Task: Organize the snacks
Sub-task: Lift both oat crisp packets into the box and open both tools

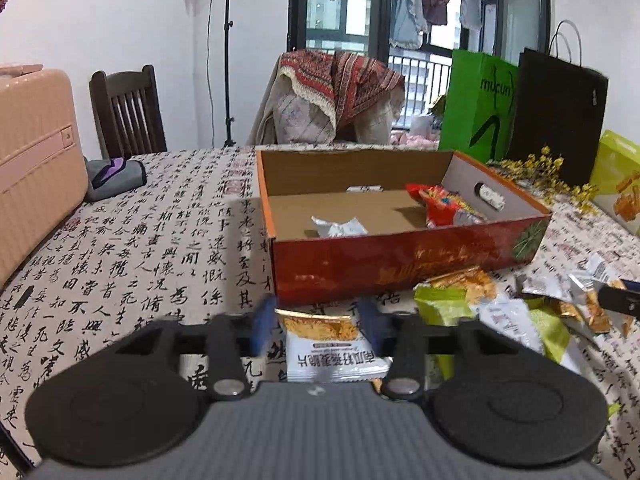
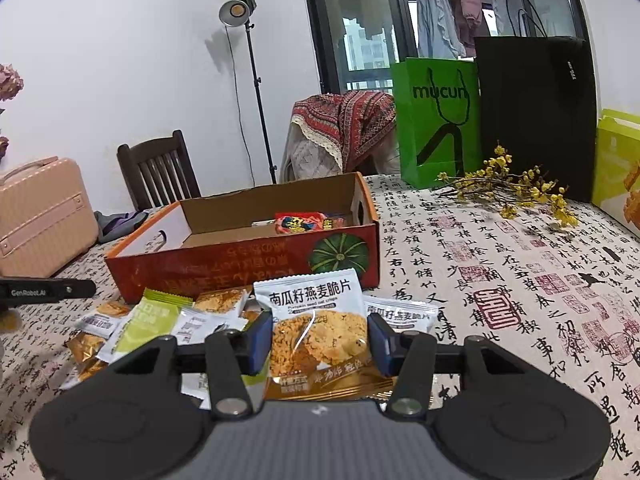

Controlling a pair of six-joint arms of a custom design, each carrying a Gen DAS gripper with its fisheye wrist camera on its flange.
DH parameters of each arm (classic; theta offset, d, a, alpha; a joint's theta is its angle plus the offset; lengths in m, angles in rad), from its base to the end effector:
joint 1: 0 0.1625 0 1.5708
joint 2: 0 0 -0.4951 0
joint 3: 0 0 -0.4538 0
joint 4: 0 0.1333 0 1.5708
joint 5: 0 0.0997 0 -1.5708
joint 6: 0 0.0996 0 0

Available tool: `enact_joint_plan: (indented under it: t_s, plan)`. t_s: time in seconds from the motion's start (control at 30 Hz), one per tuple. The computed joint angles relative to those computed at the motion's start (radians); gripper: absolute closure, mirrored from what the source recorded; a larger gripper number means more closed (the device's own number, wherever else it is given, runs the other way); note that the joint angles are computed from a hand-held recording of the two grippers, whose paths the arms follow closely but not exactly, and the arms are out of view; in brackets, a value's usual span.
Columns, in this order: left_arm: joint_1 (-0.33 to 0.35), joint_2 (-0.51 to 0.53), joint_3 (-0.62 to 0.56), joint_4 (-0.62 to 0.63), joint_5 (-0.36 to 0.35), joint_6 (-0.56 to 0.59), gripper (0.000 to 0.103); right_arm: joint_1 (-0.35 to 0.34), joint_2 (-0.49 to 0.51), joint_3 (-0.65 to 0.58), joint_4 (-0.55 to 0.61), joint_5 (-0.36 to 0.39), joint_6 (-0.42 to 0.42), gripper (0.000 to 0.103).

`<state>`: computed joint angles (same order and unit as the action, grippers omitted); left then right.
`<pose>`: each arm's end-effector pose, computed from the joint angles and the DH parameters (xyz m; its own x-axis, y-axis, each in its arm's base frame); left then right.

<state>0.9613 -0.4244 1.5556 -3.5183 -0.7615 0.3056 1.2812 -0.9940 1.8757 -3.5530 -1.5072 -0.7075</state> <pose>-0.2682 -0.7429 -0.0187 -0.7095 0.1333 -0.6920 0.6350 0.5468 -0.5457 -0.0639 -0.7034 0.2711 -0.8233 -0.1069 0.5575 -0.5338 0.4800 -0.6962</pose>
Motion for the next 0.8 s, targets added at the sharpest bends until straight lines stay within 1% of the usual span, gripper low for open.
enact_joint_plan:
  t_s: [0.03,0.07,0.23,0.3,0.33,0.37,0.47,0.6,0.8]
  plan:
    - [-0.001,0.008,-0.012,0.013,0.021,-0.002,0.032,0.0,0.001,-0.001,0.001,-0.002,0.001,0.053]
    - [-0.001,0.016,-0.026,0.032,0.038,-0.009,0.029,0.0,0.002,-0.001,0.003,-0.003,0.003,0.053]
    - [0.018,0.033,-0.084,0.203,0.069,-0.108,0.029,-0.005,0.001,0.002,0.009,0.0,0.013,0.053]
    - [0.024,0.041,-0.1,0.249,0.076,-0.137,0.031,-0.007,-0.001,0.003,0.01,0.002,0.016,0.053]
    - [0.027,0.042,-0.101,0.257,0.073,-0.148,0.041,-0.009,-0.002,0.004,0.01,0.003,0.017,0.053]
    - [0.029,0.043,-0.101,0.263,0.07,-0.156,0.047,-0.009,-0.002,0.003,0.012,0.004,0.018,0.053]
    - [0.029,0.049,-0.09,0.207,0.061,-0.13,0.05,-0.012,-0.004,0.005,0.016,0.009,0.018,0.053]
    - [0.025,0.037,-0.056,0.149,0.04,-0.103,0.05,-0.013,-0.002,0.004,0.022,0.013,0.019,0.053]
    - [0.002,0.006,0.011,0.003,0.012,-0.051,0.05,-0.007,-0.001,0.001,0.019,0.02,0.01,0.053]
